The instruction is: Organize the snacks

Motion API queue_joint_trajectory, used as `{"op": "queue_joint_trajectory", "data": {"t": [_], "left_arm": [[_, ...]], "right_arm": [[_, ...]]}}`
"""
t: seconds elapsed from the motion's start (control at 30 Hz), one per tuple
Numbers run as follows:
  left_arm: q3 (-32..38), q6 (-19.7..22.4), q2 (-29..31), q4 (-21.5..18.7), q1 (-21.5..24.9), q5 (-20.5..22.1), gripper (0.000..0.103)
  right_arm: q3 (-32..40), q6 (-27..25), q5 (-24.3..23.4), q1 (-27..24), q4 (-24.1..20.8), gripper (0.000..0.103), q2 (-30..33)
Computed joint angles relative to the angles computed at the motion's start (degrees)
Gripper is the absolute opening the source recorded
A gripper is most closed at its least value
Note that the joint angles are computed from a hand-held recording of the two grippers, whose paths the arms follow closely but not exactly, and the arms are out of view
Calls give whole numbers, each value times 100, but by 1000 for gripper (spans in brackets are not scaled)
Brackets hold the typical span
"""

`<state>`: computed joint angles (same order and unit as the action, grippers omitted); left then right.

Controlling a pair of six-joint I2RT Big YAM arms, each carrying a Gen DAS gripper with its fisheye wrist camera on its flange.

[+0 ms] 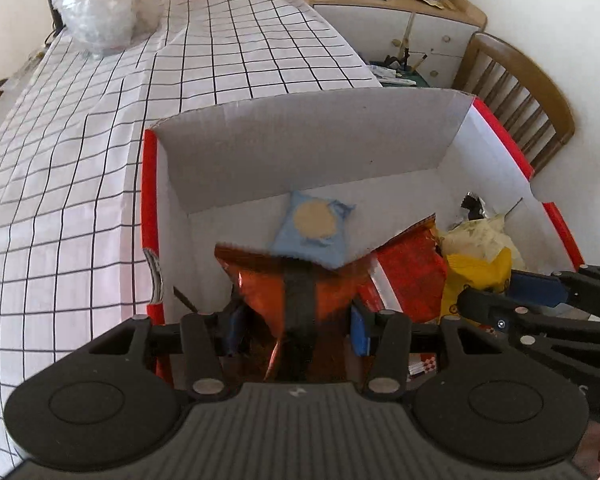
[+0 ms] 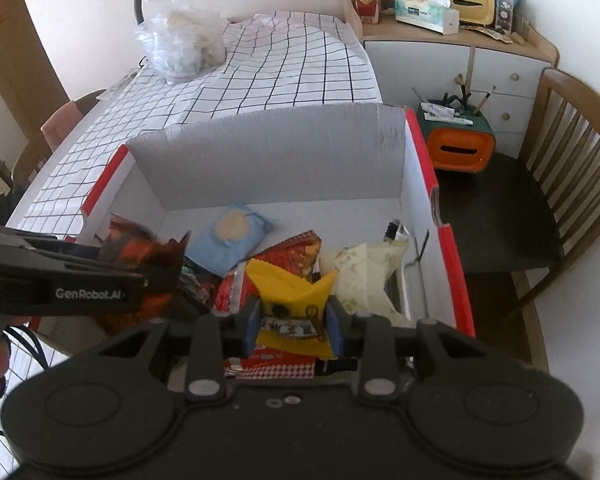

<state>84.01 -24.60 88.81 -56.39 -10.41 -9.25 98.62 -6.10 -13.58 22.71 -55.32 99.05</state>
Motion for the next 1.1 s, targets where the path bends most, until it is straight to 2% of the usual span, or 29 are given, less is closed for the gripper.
{"op": "queue_joint_trajectory", "data": {"t": [0.2, 0.43, 0.53, 0.57, 0.63, 0.67, 0.93, 1.1], "left_arm": [[-58, 122, -30, 72, -33, 1, 58], [-319, 49, -338, 234, -28, 13, 66], [-433, 24, -529, 323, -45, -20, 67], [-476, 21, -602, 361, -54, -37, 67], [-548, 12, -743, 407, -68, -77, 68], [-586, 9, -823, 429, -74, -97, 71], [-918, -47, -1501, 652, -172, -318, 79], [-1225, -31, -1991, 985, -285, -562, 87]], "right_arm": [[-150, 69, 54, 28, 118, 35, -115], [-353, 143, -22, 39, 283, 39, -370], [-443, 197, -112, 25, 386, 48, -531], [-484, 215, -149, 17, 439, 55, -595], [-572, 249, -198, 9, 532, 78, -731], [-621, 259, -196, 14, 593, 93, -803], [-958, 409, -285, -11, 899, 101, -1292], [-1222, 625, -339, -77, 1203, 103, -1623]]}}
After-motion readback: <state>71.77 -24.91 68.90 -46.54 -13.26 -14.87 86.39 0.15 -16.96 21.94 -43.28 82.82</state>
